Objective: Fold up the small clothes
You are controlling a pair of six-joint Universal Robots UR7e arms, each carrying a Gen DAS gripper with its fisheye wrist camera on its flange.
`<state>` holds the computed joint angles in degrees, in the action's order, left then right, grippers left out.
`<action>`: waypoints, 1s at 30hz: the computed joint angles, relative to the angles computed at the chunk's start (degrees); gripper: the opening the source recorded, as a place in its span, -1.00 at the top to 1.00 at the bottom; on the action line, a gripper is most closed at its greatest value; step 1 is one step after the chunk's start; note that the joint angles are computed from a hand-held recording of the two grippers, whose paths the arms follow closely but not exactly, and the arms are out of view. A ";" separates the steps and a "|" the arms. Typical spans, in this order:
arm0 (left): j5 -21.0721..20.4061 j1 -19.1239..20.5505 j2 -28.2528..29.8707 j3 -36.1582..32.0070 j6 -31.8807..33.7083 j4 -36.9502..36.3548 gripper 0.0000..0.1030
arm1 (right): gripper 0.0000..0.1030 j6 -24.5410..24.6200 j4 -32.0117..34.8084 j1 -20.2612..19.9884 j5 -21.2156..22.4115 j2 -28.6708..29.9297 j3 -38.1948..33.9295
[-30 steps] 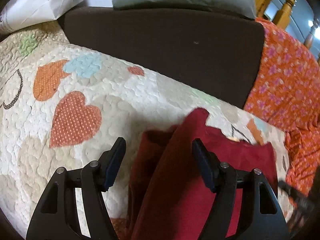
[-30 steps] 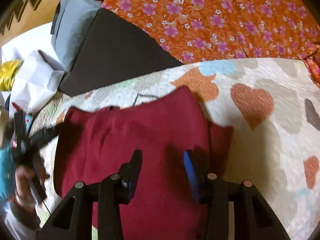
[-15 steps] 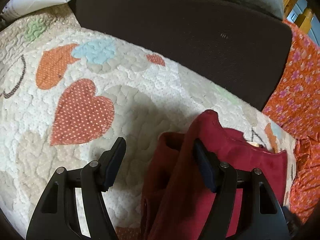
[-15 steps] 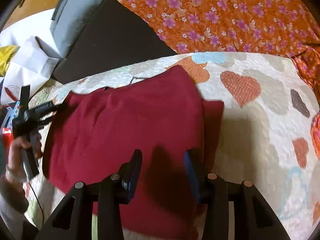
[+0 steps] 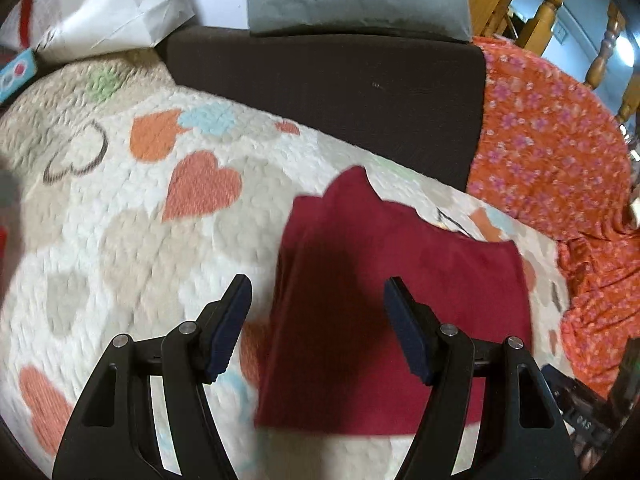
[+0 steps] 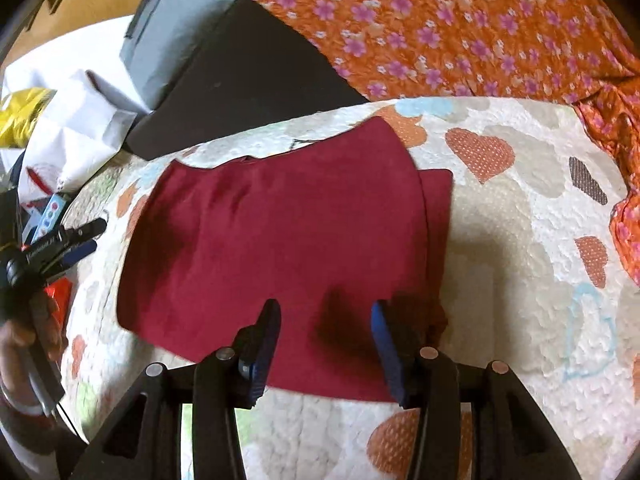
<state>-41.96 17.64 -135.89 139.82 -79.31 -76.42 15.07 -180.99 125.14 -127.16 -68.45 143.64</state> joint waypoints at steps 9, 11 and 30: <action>-2.94 -11.67 -0.35 -0.45 -16.00 24.58 -0.38 | -0.29 -0.39 -3.07 5.56 1.68 3.30 -1.23; -2.12 -11.60 -0.25 -0.14 -14.92 24.84 -0.38 | -0.29 -1.18 -5.31 5.90 1.01 4.49 -1.48; 3.05 -9.29 -0.53 2.84 -6.58 19.04 -0.38 | -0.29 -1.58 -9.03 1.30 3.12 13.80 -7.14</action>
